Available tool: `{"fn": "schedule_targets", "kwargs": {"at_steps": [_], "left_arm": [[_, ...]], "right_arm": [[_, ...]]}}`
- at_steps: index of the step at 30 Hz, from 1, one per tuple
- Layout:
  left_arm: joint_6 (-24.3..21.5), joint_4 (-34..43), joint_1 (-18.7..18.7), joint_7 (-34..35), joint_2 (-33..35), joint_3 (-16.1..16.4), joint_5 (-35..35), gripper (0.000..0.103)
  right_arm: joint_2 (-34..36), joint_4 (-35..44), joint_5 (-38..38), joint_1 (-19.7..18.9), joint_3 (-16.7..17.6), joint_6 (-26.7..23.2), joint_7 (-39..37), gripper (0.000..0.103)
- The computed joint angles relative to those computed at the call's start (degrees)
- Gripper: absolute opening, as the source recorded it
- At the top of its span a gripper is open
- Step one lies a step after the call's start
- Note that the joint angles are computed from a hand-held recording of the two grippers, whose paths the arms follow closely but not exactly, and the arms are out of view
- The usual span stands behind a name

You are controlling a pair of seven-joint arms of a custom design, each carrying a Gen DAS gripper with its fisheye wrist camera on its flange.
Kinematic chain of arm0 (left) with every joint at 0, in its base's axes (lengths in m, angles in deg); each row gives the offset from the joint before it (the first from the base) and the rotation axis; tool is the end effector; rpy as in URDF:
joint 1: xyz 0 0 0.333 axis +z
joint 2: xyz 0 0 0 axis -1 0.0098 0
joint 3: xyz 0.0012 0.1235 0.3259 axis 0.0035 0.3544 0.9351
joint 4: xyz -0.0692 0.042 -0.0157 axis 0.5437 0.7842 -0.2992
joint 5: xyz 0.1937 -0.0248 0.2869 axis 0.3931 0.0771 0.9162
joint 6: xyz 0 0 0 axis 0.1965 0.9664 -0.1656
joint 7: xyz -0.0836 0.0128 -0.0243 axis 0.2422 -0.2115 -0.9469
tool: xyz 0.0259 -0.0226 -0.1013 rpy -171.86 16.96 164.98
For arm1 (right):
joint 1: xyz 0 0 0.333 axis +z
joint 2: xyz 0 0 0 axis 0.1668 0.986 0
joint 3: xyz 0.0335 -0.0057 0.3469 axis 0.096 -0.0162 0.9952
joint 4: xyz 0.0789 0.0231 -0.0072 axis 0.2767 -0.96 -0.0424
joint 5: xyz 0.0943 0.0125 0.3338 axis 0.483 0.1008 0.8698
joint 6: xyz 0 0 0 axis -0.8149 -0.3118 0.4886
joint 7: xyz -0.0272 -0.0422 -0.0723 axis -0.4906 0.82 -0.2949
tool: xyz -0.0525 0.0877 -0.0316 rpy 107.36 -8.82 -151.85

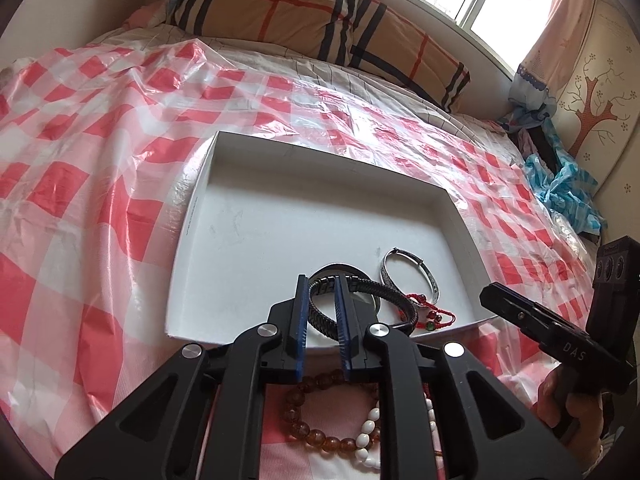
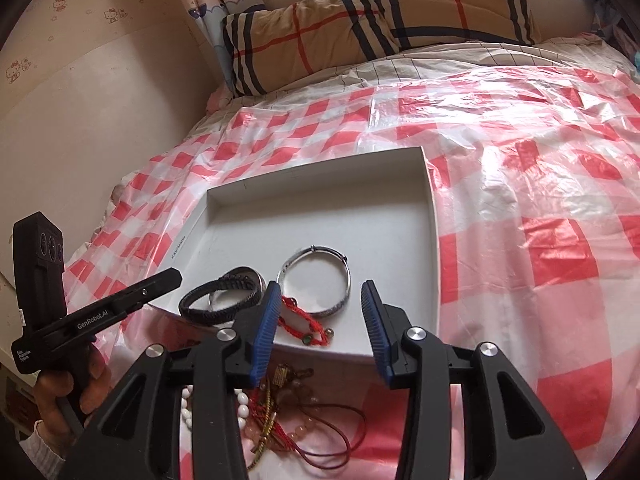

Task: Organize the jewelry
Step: 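Lower both bracelets into the box beside the bangles and open both grippers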

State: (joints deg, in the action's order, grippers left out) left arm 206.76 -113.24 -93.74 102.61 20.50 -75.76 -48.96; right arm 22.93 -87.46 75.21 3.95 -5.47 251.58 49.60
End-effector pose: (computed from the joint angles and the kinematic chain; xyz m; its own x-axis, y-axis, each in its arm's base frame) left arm 0.7186 -0.1931 0.3908 -0.2784 -0.9014 0.3316 -0.7555 -0.0077 -0.6552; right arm 0.6353 0.1488 0.3986 0.0202 -0.9267 -0.3753 -0.7298 0.2429 -0.6391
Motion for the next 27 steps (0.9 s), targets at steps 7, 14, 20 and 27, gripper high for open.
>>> {"fn": "schedule_targets", "kwargs": {"at_steps": [7, 14, 20, 27], "left_arm": [[0.48, -1.68, -4.86, -0.31, -1.13, 5.16, 4.86, 0.015], [0.48, 0.31, -5.31, -4.26, 0.27, 6.19, 8.31, 0.02], [4.71, -6.24, 0.4, 6.36, -2.71, -2.59, 5.92, 0.02], [-2.29, 0.66, -7.44, -2.63, 0.4, 8.09, 9.16, 0.02]], "right_arm": [[-1.48, -4.54, -1.54, -0.53, -0.3, 4.07, 3.44, 0.052], [-2.14, -5.05, -3.94, 1.59, -3.27, 4.87, 6.44, 0.053], [-3.17, -7.38, -5.36, 3.26, -5.99, 7.14, 9.6, 0.056], [-3.1, -7.99, -7.23, 4.64, -8.1, 8.43, 12.21, 0.057]]}}
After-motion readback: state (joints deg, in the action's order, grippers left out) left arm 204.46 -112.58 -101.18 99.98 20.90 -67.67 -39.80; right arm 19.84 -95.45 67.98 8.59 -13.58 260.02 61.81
